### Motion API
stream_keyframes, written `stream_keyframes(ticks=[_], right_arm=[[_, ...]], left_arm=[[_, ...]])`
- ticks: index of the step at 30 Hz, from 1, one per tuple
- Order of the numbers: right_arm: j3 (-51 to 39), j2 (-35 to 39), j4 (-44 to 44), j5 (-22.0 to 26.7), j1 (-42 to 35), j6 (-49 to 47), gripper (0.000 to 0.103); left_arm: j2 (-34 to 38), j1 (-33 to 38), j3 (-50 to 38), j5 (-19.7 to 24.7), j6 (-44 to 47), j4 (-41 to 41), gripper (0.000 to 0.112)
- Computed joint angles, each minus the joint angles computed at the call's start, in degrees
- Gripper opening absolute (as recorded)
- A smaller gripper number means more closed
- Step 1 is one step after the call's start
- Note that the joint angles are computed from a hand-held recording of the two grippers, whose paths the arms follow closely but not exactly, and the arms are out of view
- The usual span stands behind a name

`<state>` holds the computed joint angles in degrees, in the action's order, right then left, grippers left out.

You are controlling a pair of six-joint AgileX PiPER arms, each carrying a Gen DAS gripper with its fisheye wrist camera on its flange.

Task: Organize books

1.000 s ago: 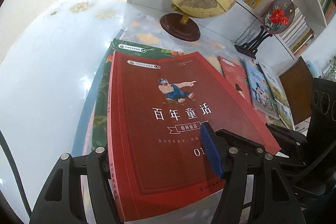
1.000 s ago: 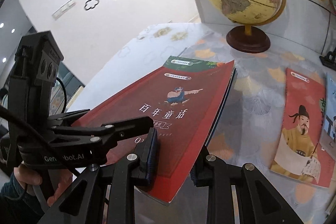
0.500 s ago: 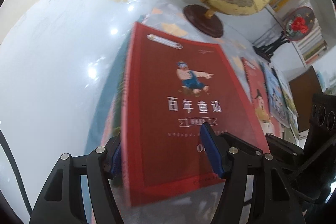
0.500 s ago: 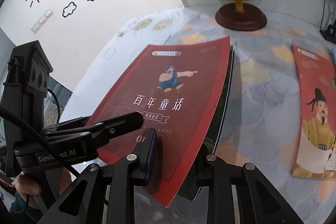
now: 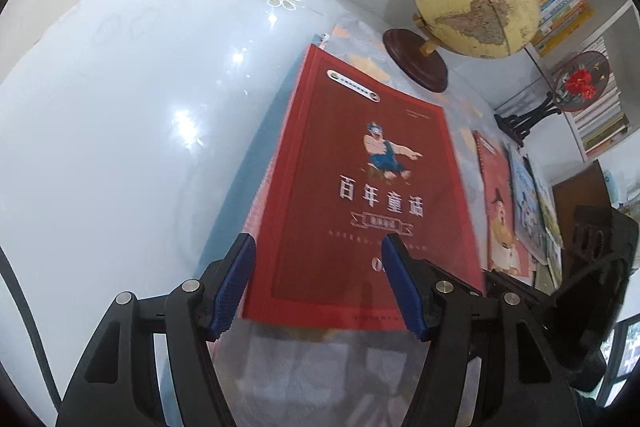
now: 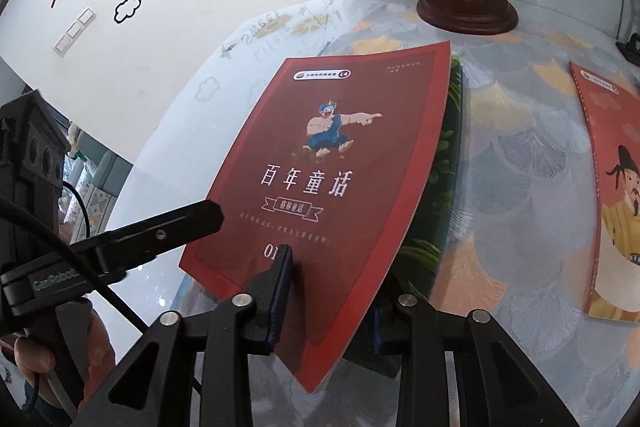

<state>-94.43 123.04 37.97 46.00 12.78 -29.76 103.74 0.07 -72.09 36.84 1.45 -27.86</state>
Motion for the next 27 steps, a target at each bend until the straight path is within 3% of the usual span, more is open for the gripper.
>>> stream_keyframes(ticks=[3, 7, 13, 21, 22, 24, 27], right_arm=[[1.35, -1.43, -1.72, 0.94, -1.07, 1.12, 0.034], [7.65, -6.23, -3.17, -0.21, -3.55, -0.46, 0.034], [17.02, -14.72, -1.10, 0.20, -10.81, -4.42, 0.036], [23.56, -25.48, 4.84, 7.48, -27.36, -15.62, 0.037], [23.81, -26.79, 5.41, 9.23, -30.71, -17.74, 0.039], [24.87, -29.22, 6.69, 12.07, -37.17, -22.12, 0.052], [25.51, -31.74, 9.27, 17.76, -48.76, -30.43, 0.053]], left_arm=[[-2.16, -1.00, 1.65, 0.31, -0.91, 0.44, 0.062], [-5.47, -1.40, 5.57, 1.29, 3.31, -8.34, 0.062], [-10.52, -9.18, 8.06, 0.87, -0.67, -8.87, 0.062], [-13.54, -28.80, 1.35, -1.19, -26.74, 8.86, 0.062], [-12.30, -32.34, -1.16, -1.41, -30.91, 11.81, 0.062], [-9.04, -38.43, -6.65, -0.93, -38.08, 17.92, 0.062], [-2.12, -47.83, -17.52, 2.52, -48.69, 26.86, 0.062]])
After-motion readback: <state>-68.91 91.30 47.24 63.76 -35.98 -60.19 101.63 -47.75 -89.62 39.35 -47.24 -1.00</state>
